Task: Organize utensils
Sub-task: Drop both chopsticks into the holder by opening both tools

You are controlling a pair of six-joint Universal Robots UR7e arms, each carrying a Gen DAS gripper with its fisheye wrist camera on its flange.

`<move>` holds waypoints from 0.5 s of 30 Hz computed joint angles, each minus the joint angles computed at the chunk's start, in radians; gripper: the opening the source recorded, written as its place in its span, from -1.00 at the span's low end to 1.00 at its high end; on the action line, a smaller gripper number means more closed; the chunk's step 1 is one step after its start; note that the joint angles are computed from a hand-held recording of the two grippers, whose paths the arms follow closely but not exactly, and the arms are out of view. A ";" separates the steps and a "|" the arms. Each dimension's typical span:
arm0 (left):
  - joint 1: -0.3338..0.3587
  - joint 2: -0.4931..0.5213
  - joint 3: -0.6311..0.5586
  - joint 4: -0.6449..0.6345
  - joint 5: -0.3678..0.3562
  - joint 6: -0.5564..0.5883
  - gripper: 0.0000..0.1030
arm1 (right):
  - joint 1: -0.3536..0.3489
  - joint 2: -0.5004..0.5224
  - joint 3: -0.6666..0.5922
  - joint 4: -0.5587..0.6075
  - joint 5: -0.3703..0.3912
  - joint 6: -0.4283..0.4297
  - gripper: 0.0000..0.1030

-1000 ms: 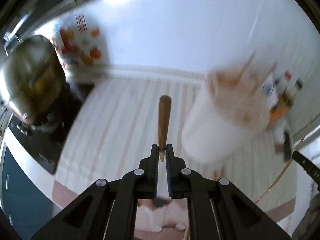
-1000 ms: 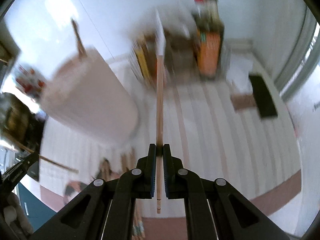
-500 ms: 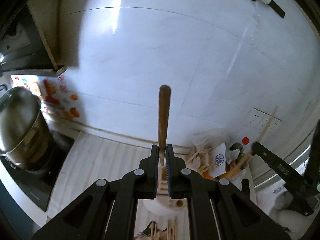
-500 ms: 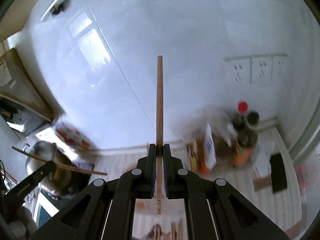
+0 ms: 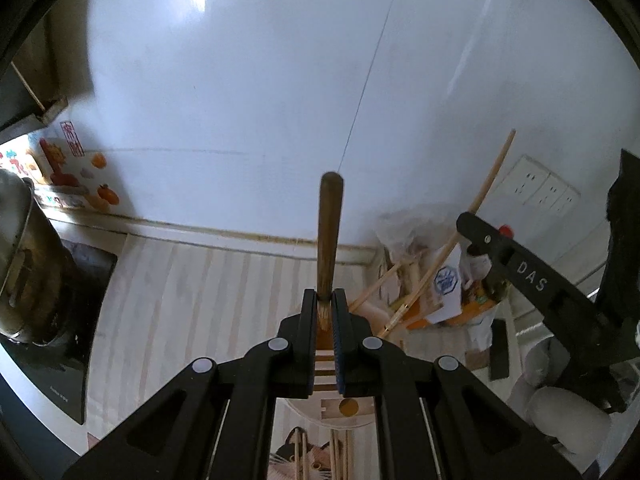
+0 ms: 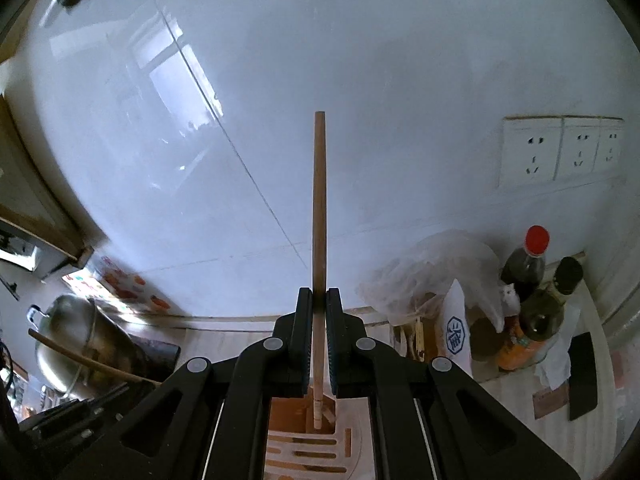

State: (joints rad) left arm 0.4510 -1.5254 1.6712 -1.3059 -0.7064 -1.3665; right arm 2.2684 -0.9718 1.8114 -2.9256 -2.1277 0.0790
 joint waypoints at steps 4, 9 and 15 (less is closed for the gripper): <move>0.019 -0.005 0.017 -0.017 -0.029 -0.006 -0.91 | -0.014 0.015 0.005 0.003 0.005 -0.005 -0.87; 0.028 -0.021 0.031 -0.040 -0.060 0.004 -0.89 | -0.028 0.015 0.015 0.032 0.022 -0.007 -0.87; -0.020 -0.010 -0.015 0.086 -0.035 -0.082 -0.69 | -0.030 -0.007 0.018 0.134 0.042 0.016 -0.72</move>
State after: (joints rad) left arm 0.4315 -1.5354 1.6562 -1.2202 -0.7415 -1.4482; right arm 2.2388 -0.9785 1.8291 -2.7916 -2.0858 0.0955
